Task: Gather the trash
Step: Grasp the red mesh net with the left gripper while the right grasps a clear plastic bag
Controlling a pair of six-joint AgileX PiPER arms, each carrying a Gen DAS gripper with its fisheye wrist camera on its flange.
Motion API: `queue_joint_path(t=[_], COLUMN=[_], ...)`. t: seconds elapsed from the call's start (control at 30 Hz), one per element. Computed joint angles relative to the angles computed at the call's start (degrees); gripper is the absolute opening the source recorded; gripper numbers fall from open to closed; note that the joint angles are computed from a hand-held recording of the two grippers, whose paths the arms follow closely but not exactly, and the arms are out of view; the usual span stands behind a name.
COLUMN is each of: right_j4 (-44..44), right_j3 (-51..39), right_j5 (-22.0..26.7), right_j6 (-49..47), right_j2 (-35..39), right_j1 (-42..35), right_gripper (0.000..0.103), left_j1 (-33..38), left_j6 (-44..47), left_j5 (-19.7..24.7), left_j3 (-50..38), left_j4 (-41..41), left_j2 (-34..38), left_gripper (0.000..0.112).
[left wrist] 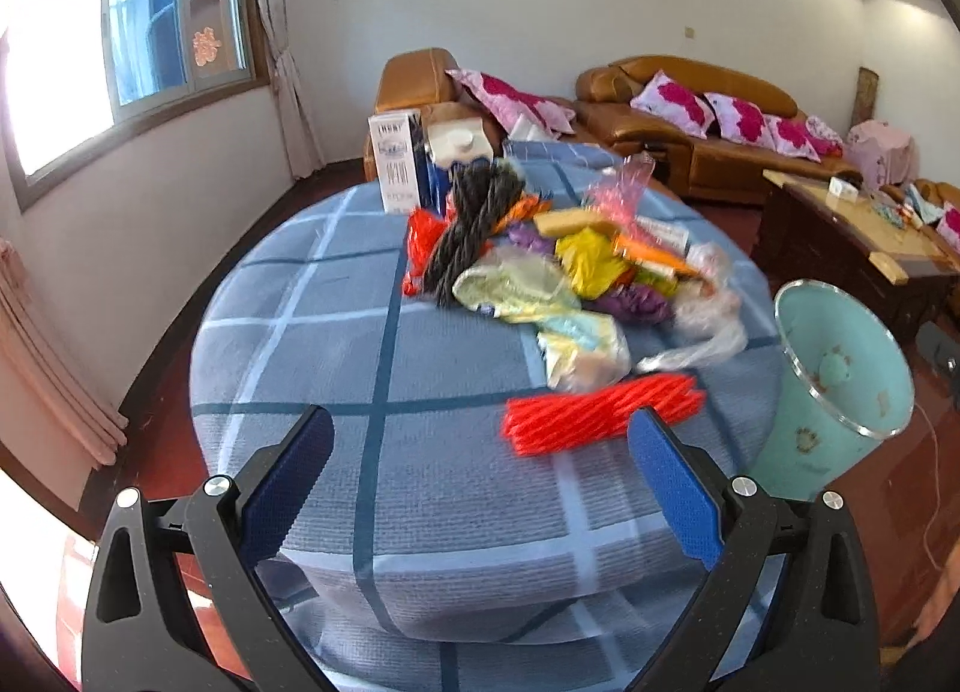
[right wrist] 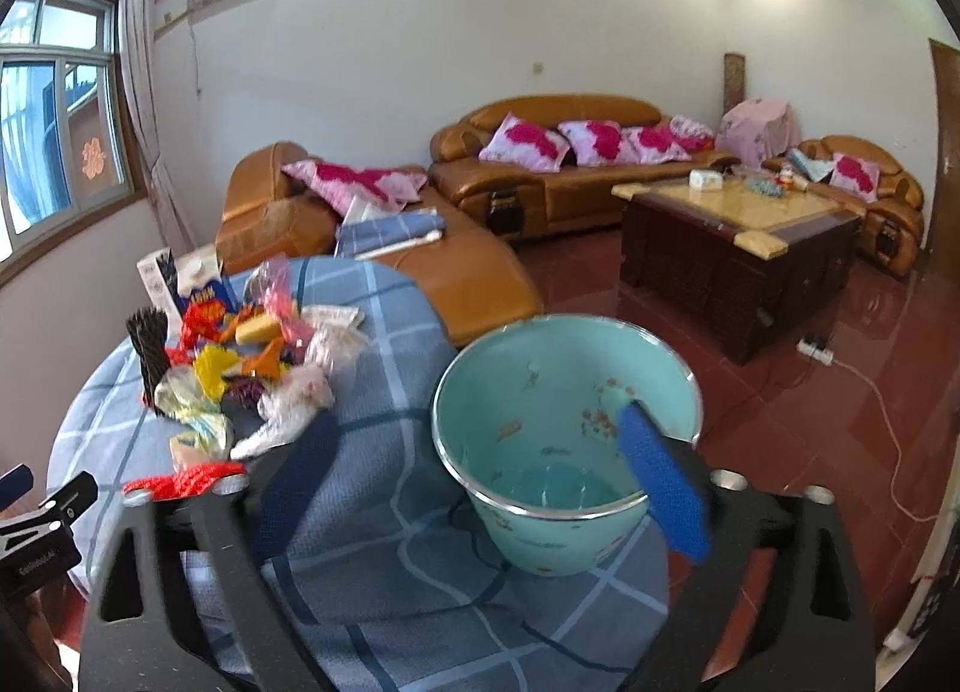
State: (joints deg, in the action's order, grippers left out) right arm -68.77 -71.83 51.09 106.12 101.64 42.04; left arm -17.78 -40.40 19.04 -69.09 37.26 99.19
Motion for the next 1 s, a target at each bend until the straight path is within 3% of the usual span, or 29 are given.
queue_joint_path(t=[0.07, 0.27, 0.5, 0.6, 0.7, 0.83, 0.93, 1.0], right_j4=[1.8, 3.4, 8.9, 14.3, 22.6, 36.4, 40.2, 45.4], right_j3=[-0.9, -4.8, -10.5, -14.4, -21.0, -30.3, -35.4, -39.1], right_j5=[-2.2, -5.0, -9.7, -14.2, -16.6, -16.7, -16.5, -15.8], right_j6=[-2.0, -6.9, -15.6, -21.9, -32.6, -46.1, -48.9, -53.5], right_j2=[1.1, 4.4, 8.3, 10.2, 14.3, 20.9, 24.8, 27.5], right_j1=[-1.3, -2.8, -5.7, -7.9, -9.6, -11.8, -12.3, -13.2], right_gripper=[0.074, 0.074, 0.071, 0.071, 0.071, 0.071, 0.071, 0.064], left_j1=[1.2, 2.4, 1.5, 1.6, 1.6, 2.8, 4.4, 5.2], left_j6=[5.1, 21.4, 38.0, 43.2, 46.3, 50.5, 56.3, 59.4], left_j5=[-1.0, -3.5, 0.8, 2.8, 4.1, 4.3, 4.8, 5.1], left_j3=[-0.8, -4.4, -13.4, -16.8, -18.8, -19.8, -20.4, -20.6], left_j4=[-4.3, -17.0, -30.8, -35.4, -37.2, -41.9, -48.4, -51.6], left_j2=[1.3, 5.9, 13.7, 16.2, 18.0, 19.1, 19.3, 19.3], left_gripper=[0.095, 0.093, 0.083, 0.072, 0.052, 0.037, 0.022, 0.016])
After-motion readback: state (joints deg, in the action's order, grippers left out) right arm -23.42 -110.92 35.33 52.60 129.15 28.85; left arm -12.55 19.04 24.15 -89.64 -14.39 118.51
